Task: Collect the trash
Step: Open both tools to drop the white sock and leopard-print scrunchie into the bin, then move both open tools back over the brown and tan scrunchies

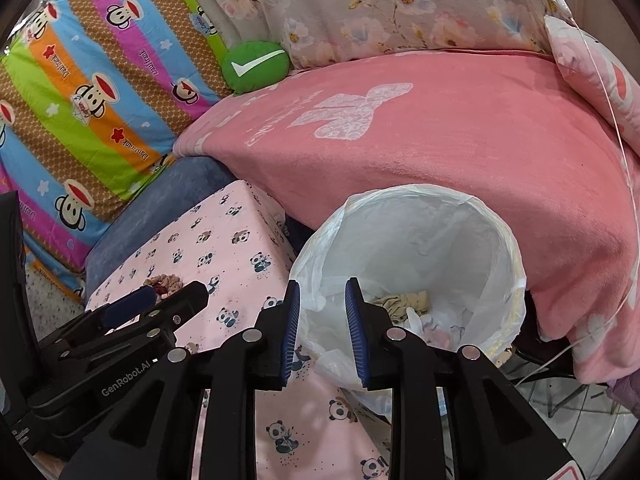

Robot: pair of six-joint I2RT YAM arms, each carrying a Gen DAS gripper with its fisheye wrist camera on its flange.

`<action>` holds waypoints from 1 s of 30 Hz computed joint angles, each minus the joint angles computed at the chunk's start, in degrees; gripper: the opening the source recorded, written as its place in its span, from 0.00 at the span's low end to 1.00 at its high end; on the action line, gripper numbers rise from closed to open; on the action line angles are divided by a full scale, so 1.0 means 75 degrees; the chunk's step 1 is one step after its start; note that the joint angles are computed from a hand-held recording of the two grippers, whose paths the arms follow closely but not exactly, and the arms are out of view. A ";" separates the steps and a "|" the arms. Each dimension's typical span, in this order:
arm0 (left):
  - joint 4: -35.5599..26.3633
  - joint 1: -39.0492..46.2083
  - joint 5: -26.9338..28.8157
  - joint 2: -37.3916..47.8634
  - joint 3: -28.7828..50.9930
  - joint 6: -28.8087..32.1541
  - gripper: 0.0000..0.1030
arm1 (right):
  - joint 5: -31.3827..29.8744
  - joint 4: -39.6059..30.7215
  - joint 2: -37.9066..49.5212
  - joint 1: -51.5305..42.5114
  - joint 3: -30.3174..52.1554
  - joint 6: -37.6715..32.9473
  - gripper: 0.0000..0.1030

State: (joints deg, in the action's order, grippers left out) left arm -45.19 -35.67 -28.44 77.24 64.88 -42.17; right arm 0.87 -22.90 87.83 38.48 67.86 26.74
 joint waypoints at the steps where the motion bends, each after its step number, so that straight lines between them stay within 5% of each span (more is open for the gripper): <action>1: -0.0023 0.0045 -0.0003 -0.0109 -0.0079 -0.0015 0.64 | 0.0028 -0.0010 0.0034 0.0077 0.0035 0.0003 0.25; 18: -0.0447 0.1631 0.0427 -0.2233 -0.1648 0.0149 0.64 | 0.0528 -0.0405 0.1242 0.1708 0.1380 0.0125 0.35; 30: -0.0387 0.4592 0.1661 -0.3422 -0.2665 0.1543 0.64 | 0.0363 -0.0887 0.3124 0.2493 0.3496 -0.0072 0.38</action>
